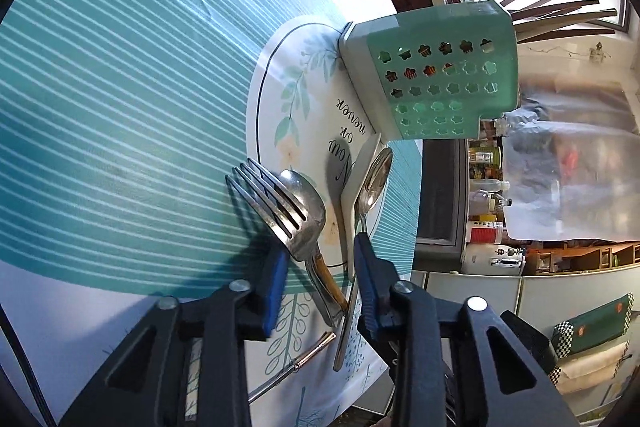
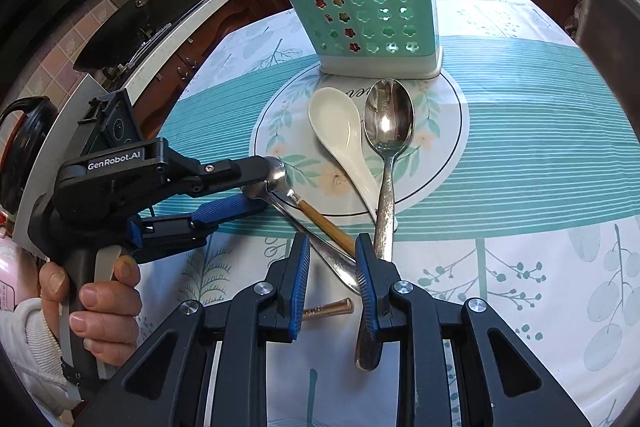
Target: Organize utensils
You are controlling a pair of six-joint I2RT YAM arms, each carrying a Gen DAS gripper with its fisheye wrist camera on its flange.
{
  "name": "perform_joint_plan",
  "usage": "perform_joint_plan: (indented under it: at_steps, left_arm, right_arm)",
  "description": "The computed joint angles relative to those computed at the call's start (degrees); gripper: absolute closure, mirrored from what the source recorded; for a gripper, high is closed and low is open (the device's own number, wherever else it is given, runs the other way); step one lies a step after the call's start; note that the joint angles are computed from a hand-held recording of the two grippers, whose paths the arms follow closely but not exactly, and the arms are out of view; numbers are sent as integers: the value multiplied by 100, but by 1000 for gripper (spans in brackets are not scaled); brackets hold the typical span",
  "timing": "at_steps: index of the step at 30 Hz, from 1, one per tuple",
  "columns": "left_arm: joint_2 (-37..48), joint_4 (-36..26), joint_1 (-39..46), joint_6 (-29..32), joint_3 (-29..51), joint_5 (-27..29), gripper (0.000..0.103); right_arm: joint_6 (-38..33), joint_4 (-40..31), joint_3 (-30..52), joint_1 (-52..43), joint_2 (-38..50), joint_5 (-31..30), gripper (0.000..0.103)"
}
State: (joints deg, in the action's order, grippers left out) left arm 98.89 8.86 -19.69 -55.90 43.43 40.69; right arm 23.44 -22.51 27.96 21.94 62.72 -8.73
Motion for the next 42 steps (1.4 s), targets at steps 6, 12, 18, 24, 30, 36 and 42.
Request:
perform_joint_plan:
  at_steps: [6, 12, 18, 24, 30, 36, 42]
  left_arm:
    - [24, 71, 106, -107, -109, 4, 98]
    - [-220, -441, 177, 151, -57, -121, 101]
    - [-460, -787, 338, 393, -162, -8, 101]
    - [-475, -591, 390, 283, -326, 30, 101]
    - [-562, -612, 373, 354, -372, -6, 101]
    - [-588, -551, 334, 234, -398, -123, 101]
    - [-565, -476, 361, 220, -428, -81, 101]
  right_arm:
    - [-117, 66, 163, -42, 210, -40, 79]
    - [-418, 125, 512, -16, 684, -93, 79]
    - [-921, 202, 1019, 172, 1448, -133, 79]
    - [-1346, 163, 1461, 442, 2099, -235, 79]
    - [-1509, 179, 1606, 652, 2417, -140, 79]
    - [-1213, 375, 1541, 487, 2379, -234, 79]
    - [-1459, 253, 1828, 496, 2783, -65, 79]
